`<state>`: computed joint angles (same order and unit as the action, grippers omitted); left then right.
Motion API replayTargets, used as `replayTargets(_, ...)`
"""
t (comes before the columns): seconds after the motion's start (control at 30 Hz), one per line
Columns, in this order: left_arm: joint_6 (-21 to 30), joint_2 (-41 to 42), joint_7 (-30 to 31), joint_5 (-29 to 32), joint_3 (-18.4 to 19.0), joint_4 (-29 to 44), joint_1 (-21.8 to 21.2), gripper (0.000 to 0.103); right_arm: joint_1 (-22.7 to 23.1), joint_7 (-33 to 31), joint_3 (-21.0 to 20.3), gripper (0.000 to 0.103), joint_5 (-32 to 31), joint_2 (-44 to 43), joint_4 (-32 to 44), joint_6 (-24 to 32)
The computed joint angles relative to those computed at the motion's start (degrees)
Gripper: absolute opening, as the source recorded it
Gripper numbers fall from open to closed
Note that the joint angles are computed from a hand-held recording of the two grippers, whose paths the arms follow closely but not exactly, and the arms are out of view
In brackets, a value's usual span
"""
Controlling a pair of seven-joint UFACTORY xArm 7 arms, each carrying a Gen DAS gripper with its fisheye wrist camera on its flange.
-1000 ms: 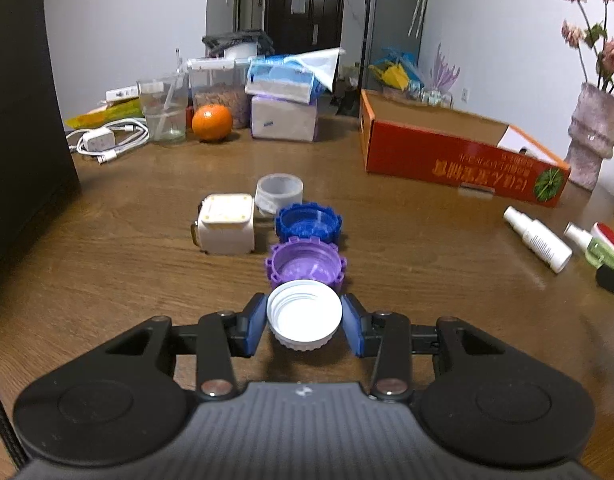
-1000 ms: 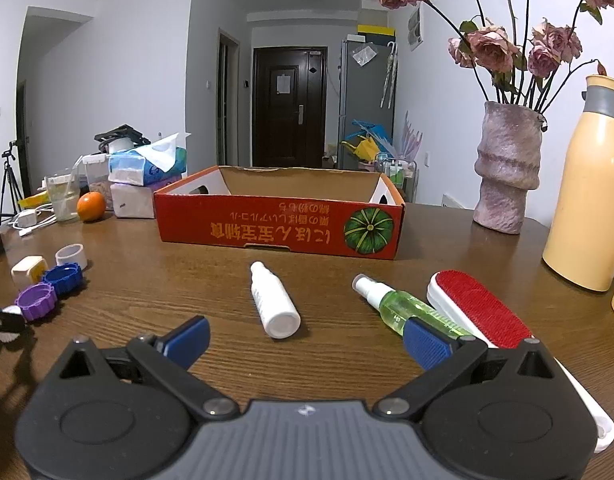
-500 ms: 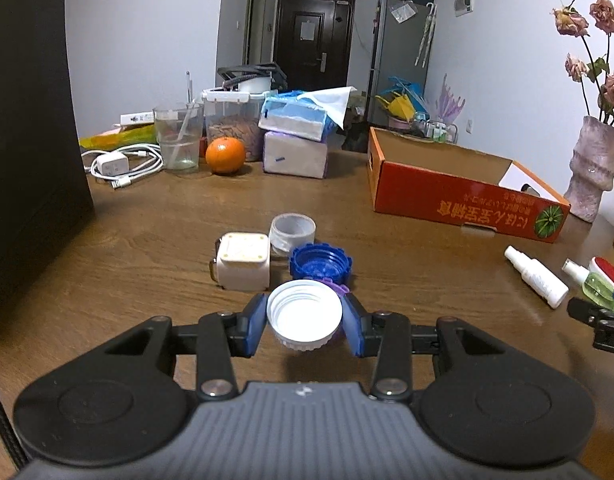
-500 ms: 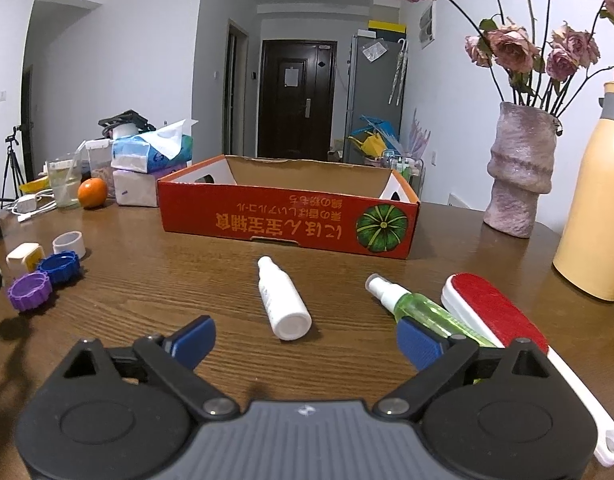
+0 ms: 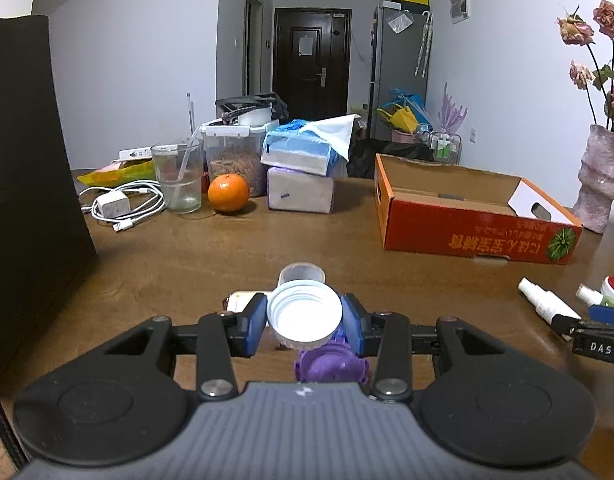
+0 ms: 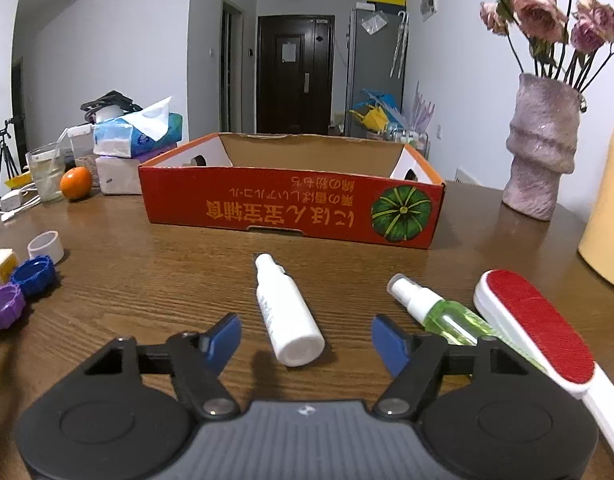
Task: Organize rigid objects
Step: 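Lift the white cap with the left tool while the right tool grasps the small white bottle, then carry the white cap and the white bottle toward the cardboard box with both tools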
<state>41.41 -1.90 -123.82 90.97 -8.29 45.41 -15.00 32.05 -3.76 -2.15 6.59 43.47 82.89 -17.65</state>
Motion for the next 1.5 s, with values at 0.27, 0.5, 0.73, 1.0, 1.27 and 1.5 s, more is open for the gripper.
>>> replayTargets(0.27, -2.12, 2.85, 0.96, 0.38, 1.06, 2.94, 0.62, 0.041, 0.37, 1.67, -0.59, 0.047, -1.02, 2.99, 6.03, 5.05)
replayTargets(0.5, -2.80, 4.49, 1.38, 1.16, 1.50, 5.02, 0.21, 0.041, 7.06, 5.37, -8.41, 0.027, -2.17, 4.66, 9.06, 9.39)
replayTargets(0.73, -2.78, 5.86, 1.17, 1.04, 1.77, 7.04, -0.41, 0.041, 7.84, 7.11, -9.20, 0.027, -3.34, 4.28, 8.81, 8.52)
replayTargets(1.0, -2.60, 8.17, 1.88, -0.02, 1.94, 10.46, -1.56, 0.041, 5.81, 7.34, -6.74, 0.027, -3.40, 2.77, 7.23, 4.81)
replayTargets(1.27, -2.11, 11.42, 2.18, -0.46, 2.63, 15.92, -3.29, 0.041, 3.43, 5.39, -3.86, 0.027, -1.42, 2.02, 7.30, 1.95)
replayTargets(1.5, -0.92, 15.53, 3.80, -0.98, 3.67, 21.70, -5.39, 0.041, -0.54, 4.62, 0.51, 0.027, -1.52, 2.20, 8.63, 0.20)
